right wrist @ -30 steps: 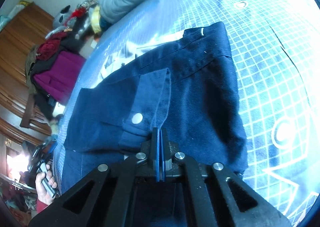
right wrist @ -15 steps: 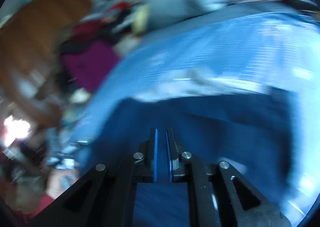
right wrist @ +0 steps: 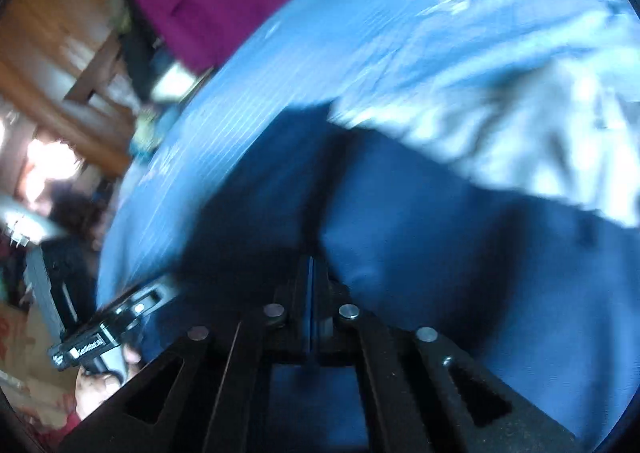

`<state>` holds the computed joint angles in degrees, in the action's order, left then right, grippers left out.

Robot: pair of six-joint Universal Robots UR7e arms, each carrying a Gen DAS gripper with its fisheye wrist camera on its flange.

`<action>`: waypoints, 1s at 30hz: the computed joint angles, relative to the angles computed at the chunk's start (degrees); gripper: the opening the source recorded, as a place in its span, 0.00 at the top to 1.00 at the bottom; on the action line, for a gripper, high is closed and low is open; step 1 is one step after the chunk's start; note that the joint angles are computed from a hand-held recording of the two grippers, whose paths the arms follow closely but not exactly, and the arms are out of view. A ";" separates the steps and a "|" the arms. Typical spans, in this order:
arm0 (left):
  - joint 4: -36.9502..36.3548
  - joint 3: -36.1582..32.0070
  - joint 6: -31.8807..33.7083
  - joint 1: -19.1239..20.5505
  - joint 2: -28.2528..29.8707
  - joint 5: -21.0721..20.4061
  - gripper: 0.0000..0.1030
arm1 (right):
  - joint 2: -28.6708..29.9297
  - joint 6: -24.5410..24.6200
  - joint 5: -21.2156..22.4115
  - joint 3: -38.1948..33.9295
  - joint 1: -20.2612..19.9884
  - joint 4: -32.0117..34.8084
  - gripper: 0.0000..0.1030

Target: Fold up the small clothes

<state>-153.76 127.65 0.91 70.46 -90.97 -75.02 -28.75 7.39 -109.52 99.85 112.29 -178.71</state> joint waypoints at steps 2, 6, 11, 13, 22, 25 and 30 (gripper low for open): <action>-1.70 1.24 1.00 -1.68 -1.81 1.13 0.39 | -1.42 1.37 -2.23 1.15 -0.44 -0.49 0.88; -0.96 1.39 4.61 -4.31 -3.06 -0.28 0.33 | -3.56 1.54 -2.77 2.47 -0.79 -2.55 0.75; 7.04 0.55 2.41 -5.22 0.52 6.17 0.40 | -0.51 -2.09 -4.17 -1.98 -1.19 2.70 0.68; 6.49 2.25 2.33 -5.43 -1.43 6.17 0.41 | 0.52 -3.76 -4.85 -3.04 -1.42 1.84 0.77; 1.40 7.41 -1.31 -5.40 -9.20 4.84 0.40 | -2.42 -6.71 -7.05 0.32 0.61 -4.97 0.71; 2.15 6.55 -3.60 -4.06 -11.43 4.24 0.38 | 0.58 -7.83 -6.61 -3.75 -0.47 4.37 0.64; 3.05 4.86 -3.40 -2.12 -14.79 4.66 0.31 | 0.17 -9.23 -6.78 -2.81 3.07 -0.11 0.58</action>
